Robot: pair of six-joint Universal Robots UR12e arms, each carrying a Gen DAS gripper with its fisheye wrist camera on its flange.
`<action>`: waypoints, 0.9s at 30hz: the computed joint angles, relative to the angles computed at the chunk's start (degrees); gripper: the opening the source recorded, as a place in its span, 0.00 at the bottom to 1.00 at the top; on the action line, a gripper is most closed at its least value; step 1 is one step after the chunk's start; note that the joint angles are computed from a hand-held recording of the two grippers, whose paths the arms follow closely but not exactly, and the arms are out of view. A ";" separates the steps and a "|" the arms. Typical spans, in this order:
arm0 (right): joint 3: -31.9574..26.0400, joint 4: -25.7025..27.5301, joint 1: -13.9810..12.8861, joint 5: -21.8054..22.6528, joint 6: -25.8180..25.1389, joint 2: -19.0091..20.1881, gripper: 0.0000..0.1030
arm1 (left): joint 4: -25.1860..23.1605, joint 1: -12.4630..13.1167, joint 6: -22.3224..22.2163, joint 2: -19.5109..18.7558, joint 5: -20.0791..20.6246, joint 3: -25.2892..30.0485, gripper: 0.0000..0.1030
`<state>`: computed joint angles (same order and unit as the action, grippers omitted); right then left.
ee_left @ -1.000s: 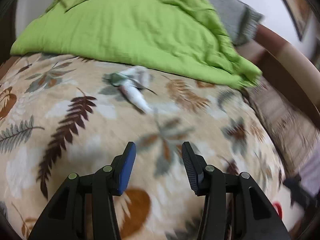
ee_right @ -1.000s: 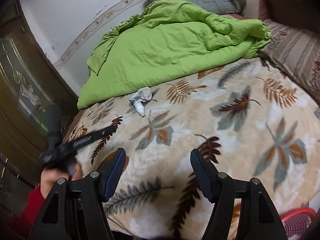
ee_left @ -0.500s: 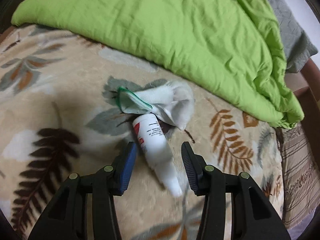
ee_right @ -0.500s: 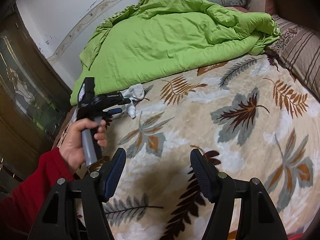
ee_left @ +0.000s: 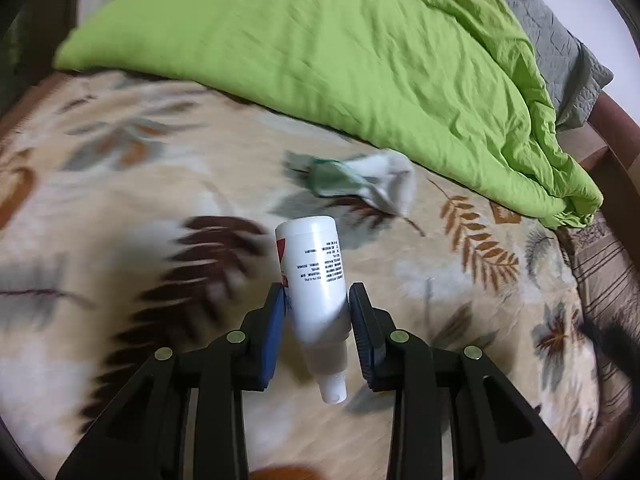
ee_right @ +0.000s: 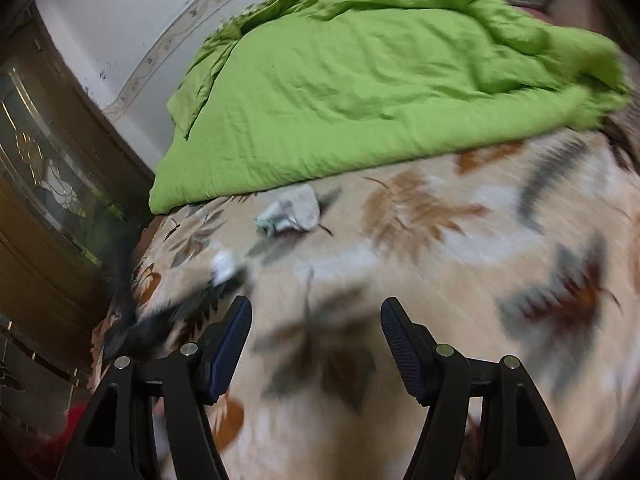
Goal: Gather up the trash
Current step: 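Grasp the white spray bottle with the left gripper while the right gripper grasps the white sock, then hold the spray bottle and sock lifted above the bed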
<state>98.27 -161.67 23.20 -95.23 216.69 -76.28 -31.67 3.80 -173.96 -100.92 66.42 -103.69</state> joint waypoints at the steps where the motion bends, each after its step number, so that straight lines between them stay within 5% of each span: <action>1: -1.10 -0.27 -0.44 1.12 -0.40 1.21 0.69 | 0.85 0.31 0.15 0.29 0.54 -0.47 0.30; 6: -9.88 2.66 -2.34 3.12 -1.33 9.06 0.69 | 6.72 1.43 -3.36 -0.24 3.27 -1.41 0.30; 13: -18.27 5.75 -3.37 4.50 -1.17 16.22 0.69 | 7.66 1.64 -4.44 -2.01 4.26 -0.33 0.30; 14: -19.07 6.68 -3.54 5.39 -1.12 16.85 0.66 | 7.80 1.55 -4.03 -2.16 4.52 -0.29 0.29; 15: -20.06 8.21 -3.52 6.24 -1.19 17.60 0.45 | 8.00 1.49 -3.91 -2.18 4.72 -0.35 0.29; 18: -19.73 8.28 -2.41 3.38 -2.82 17.37 0.24 | 8.36 1.43 -3.13 -2.09 4.88 -0.65 0.29; 27: -8.61 4.44 2.72 -6.90 -2.39 7.96 0.21 | 10.25 1.50 0.64 2.20 3.88 -4.70 0.28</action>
